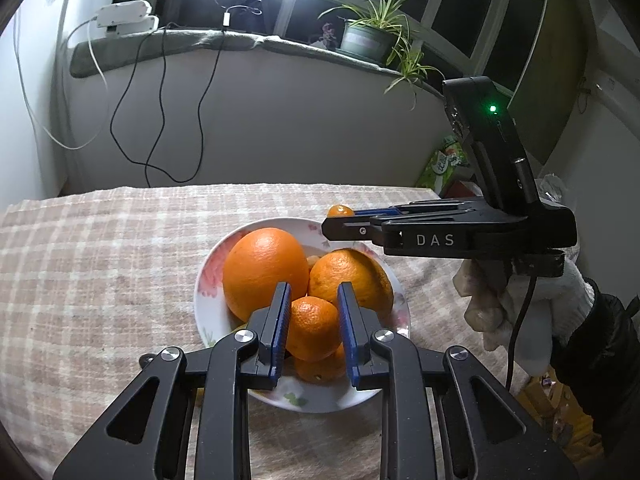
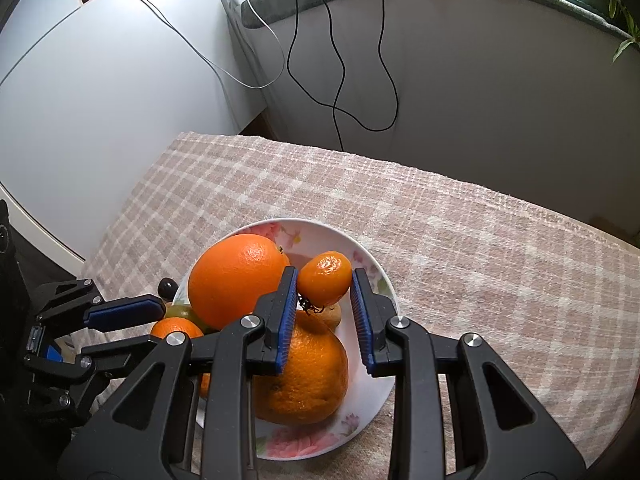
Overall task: Organize fruits
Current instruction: 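Carry both tangerines in the left and right tools over the plate, then open the left tool on the plate while the right tool releases its tangerine, then withdraw both open tools from the plate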
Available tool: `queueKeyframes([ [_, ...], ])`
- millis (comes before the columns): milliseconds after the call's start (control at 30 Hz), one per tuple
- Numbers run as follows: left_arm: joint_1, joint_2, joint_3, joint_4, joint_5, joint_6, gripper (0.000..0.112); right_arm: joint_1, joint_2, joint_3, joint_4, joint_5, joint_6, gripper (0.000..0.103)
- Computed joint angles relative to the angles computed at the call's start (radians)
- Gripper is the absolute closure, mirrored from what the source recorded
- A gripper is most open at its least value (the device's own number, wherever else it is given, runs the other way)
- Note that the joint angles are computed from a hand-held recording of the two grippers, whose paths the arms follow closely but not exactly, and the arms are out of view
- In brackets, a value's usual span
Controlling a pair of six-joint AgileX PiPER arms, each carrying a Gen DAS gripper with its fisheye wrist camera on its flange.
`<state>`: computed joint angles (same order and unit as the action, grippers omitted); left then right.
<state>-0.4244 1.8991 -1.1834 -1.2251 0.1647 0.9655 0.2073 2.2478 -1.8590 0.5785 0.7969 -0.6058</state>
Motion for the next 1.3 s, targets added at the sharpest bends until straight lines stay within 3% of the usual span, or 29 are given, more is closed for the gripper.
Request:
queueKeyframes([
  [233,0.003,0.003,0.001,0.008,0.003,-0.021,0.091,0.004,-0.009,0.008,-0.008,-0.005,-0.002,0.073],
  [267,0.005,0.003,0.0,0.005,0.004,-0.02,0.091,0.005,-0.011,0.011,-0.009,-0.009,0.001,0.069],
  [333,0.007,0.003,0.002,0.007,0.007,-0.026,0.088,0.005,-0.025,0.031,0.002,-0.026,-0.007,0.047],
  [400,0.007,0.002,0.002,0.02,0.007,-0.043,0.087,0.002,-0.038,0.046,0.018,-0.032,-0.023,0.043],
  [767,-0.001,-0.032,0.035,-0.015,-0.013,-0.025,0.066,0.008,-0.109,0.133,0.03,-0.069,-0.058,0.039],
  [967,-0.002,-0.069,0.076,-0.097,-0.037,0.053,0.066,0.016,-0.158,0.193,0.028,-0.098,-0.072,0.039],
  [1300,0.002,-0.146,0.171,-0.46,-0.059,0.424,0.063,0.031,-0.249,0.322,0.066,-0.18,-0.105,0.039],
])
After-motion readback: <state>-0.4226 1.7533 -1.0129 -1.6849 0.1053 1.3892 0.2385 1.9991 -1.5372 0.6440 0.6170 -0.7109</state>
